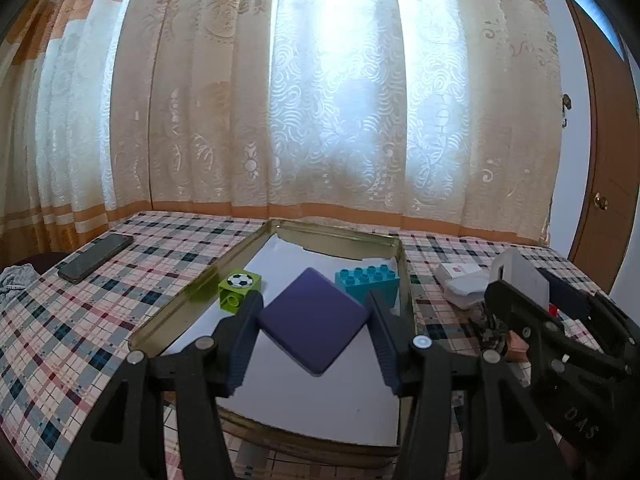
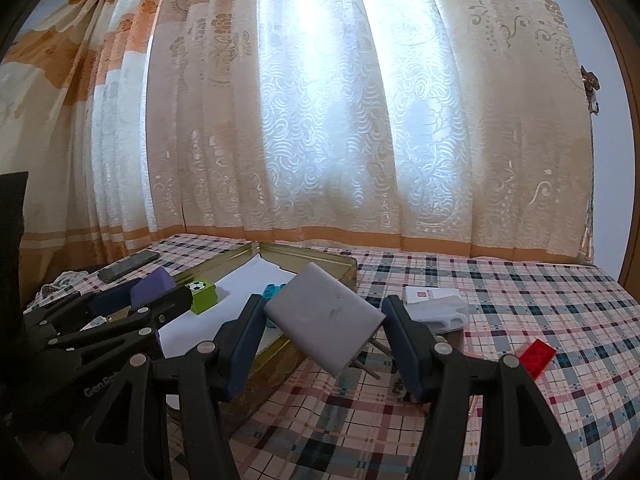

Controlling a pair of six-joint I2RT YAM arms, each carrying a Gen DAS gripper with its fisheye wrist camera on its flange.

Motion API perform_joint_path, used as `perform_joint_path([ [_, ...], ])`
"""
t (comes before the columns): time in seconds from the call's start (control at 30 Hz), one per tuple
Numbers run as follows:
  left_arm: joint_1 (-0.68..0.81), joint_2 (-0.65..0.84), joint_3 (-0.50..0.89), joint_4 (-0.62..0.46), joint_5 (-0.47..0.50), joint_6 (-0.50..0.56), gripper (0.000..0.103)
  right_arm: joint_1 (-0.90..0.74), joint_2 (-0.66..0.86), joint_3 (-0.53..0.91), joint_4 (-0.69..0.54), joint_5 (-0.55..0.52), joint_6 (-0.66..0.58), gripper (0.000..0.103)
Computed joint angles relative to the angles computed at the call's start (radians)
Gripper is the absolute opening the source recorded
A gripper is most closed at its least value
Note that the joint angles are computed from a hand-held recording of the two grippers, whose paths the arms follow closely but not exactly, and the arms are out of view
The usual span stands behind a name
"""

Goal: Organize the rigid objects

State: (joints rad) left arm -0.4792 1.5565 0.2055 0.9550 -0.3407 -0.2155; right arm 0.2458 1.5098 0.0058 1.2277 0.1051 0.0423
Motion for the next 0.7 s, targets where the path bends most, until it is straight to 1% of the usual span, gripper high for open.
perform_joint_path([
  [0.7,0.072,-0.008,-0.002,-0.014,0.04,0.02,0.053,0.083,0.044,0.045,-0.016,0.035,-0.001,0.062],
])
